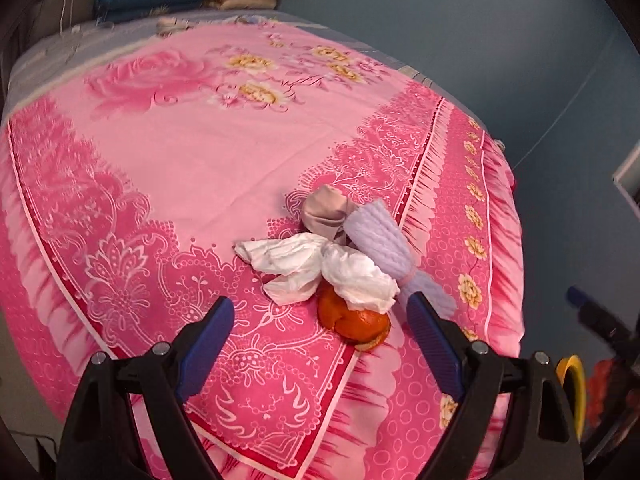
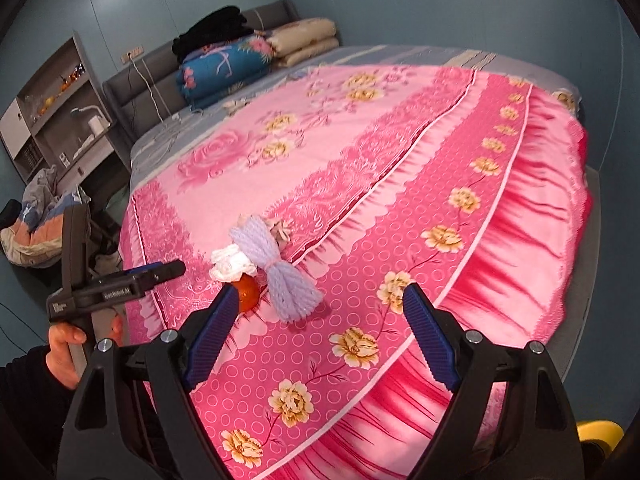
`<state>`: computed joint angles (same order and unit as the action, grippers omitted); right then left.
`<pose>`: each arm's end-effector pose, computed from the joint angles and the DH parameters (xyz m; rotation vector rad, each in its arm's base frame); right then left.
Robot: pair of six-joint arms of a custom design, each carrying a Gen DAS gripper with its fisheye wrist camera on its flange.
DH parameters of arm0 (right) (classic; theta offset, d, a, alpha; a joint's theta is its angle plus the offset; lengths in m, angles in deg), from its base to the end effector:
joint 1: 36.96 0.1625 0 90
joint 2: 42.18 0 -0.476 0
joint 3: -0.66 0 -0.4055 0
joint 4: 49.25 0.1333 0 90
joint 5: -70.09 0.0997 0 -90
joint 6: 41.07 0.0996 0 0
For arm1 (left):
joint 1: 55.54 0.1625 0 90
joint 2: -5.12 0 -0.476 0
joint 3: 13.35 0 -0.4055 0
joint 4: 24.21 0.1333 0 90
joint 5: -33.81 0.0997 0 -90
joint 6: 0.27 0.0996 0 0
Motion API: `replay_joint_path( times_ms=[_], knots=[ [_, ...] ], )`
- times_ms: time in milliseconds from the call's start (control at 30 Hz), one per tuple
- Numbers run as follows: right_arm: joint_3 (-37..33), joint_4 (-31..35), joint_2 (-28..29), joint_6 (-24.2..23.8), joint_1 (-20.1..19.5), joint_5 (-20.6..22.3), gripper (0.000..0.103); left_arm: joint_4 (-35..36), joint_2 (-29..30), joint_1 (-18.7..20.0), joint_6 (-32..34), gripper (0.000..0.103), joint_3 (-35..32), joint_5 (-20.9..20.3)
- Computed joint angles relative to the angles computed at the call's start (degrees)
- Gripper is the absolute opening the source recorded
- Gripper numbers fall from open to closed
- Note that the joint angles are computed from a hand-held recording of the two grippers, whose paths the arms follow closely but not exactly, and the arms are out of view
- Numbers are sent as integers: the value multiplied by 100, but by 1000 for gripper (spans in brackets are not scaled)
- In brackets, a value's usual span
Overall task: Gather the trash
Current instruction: 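Move both tools back over the tissue, foam net and peel on the bed, then grasp the white tissue with the left gripper while the right grasps the second lavender foam net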
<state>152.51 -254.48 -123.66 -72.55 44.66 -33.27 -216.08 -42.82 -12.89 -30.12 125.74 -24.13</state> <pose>0.0587 -0.3582 0.2530 0.3860 -2.4988 0.8792 -0.1860 -0.4245 0.0461 0.3433 2.7150 -0.6910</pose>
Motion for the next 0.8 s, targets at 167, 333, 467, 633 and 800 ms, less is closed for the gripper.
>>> replay_joint_path(
  times_ms=[167, 333, 467, 633, 800],
  knots=[
    [-283, 171, 562, 25, -61, 16, 79, -45, 37, 386, -176, 84, -197, -540],
    [-580, 446, 999, -14, -28, -43, 76, -142, 139, 734, -461, 84, -396, -1223],
    [-785, 739, 1168, 15, -37, -65, 75, -335, 217, 951, -683, 82, -457, -1786],
    [-946, 894, 1365, 20, -57, -83, 74, -353, 408, 1153, -889, 78, -638, -2179],
    [-1101, 1015, 1555, -94, 22, -260, 72, -374, 588, 1367, -1144, 71, -830, -2431]
  ],
)
